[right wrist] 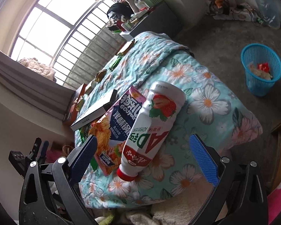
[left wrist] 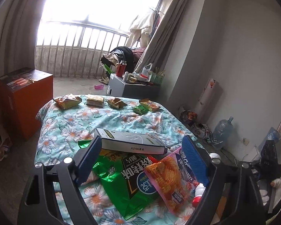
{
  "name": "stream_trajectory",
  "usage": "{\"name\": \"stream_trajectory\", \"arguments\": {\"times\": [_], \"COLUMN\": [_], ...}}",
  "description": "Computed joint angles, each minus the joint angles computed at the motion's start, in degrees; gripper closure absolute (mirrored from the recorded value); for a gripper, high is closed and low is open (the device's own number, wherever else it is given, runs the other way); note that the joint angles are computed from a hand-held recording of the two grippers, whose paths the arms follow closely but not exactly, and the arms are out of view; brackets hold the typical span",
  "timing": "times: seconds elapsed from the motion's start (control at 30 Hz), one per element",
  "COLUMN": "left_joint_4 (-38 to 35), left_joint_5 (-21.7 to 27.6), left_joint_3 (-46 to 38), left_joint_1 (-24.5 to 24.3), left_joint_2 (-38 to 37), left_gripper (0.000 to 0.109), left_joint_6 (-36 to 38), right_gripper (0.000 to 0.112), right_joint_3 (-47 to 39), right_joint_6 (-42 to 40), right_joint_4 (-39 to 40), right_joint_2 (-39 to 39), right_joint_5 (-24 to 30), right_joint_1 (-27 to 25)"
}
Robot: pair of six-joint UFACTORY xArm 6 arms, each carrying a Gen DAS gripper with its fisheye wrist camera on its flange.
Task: Collect trash
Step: 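Grasp the white AD drink bottle with the right tool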
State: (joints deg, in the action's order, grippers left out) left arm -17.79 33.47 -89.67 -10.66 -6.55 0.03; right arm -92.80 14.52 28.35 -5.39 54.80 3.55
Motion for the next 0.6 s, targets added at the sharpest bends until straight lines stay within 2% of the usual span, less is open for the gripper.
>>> {"name": "stream_trajectory", "arguments": {"times": [0.23,0.4,0.6], "left_joint_4": [-1.09,0.05,-0.47], "left_joint_5": [1.23,1.84,2.51], "left_joint_3": [-2.02,0.36,3.51], "left_joint_1": [-2.66,-3.92,-3.56], "left_joint_2": [1.57,-0.56,-2.64], "left_gripper": [0.024,0.024,0.024], "left_joint_6": [0.03,-0.36,-0.08], "right_gripper": [0.03,0.034,0.046], "right_joint_3": [-0.05,-1.44,-5.0], "right_joint_6": [4.32,4.88,4.04], "right_joint_4": [2.88,4.27,3.31], "right_joint_2": [3.24,5.77,8.63], "right_joint_5": [2.46,1.85,2.85], "right_joint_1": [-0.29,0.34,1.01]}}
